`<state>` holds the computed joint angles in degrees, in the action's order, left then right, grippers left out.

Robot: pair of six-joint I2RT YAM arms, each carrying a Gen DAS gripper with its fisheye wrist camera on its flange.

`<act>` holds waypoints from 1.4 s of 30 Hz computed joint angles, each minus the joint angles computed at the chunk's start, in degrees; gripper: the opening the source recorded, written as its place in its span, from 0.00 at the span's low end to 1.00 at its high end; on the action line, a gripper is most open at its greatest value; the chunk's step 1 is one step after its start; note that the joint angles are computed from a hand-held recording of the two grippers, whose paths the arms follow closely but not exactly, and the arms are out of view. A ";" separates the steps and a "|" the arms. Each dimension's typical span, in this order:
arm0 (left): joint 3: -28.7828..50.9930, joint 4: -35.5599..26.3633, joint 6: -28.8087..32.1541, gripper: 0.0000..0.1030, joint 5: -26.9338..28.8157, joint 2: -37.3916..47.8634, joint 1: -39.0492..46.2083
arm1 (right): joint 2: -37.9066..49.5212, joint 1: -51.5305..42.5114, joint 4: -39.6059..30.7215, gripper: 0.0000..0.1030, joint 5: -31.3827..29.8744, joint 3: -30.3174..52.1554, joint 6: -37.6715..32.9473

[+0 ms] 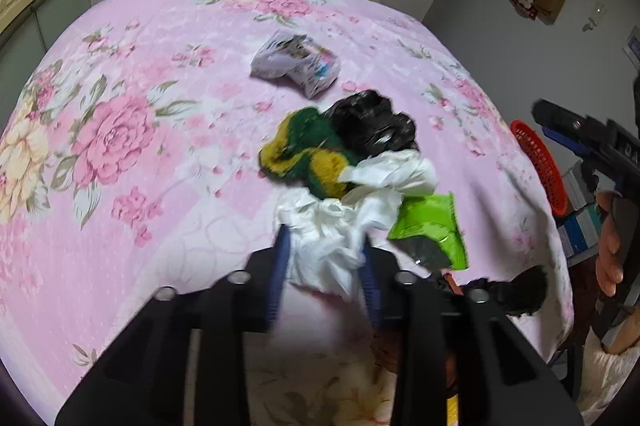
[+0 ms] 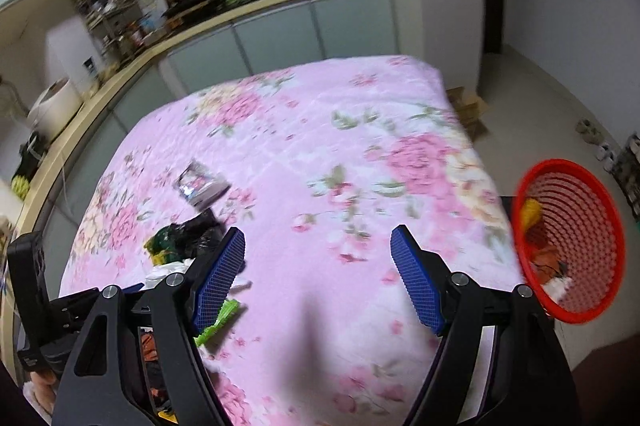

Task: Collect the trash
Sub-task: 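Return to the bed and grasp white tissue with the left tool while the right tool grasps the black bag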

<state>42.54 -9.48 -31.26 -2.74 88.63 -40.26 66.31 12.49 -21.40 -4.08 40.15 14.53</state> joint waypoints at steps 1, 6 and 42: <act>-0.64 0.44 -0.23 0.19 0.08 -0.31 0.20 | 1.50 0.52 0.44 0.71 -0.64 0.55 -0.17; -3.48 0.96 -0.58 0.13 0.47 -4.38 1.88 | 10.30 3.90 2.48 0.71 -5.18 4.93 -1.47; -4.86 -2.37 0.41 0.11 -6.80 -17.77 4.78 | 23.87 10.18 6.56 0.36 -4.89 11.45 -5.17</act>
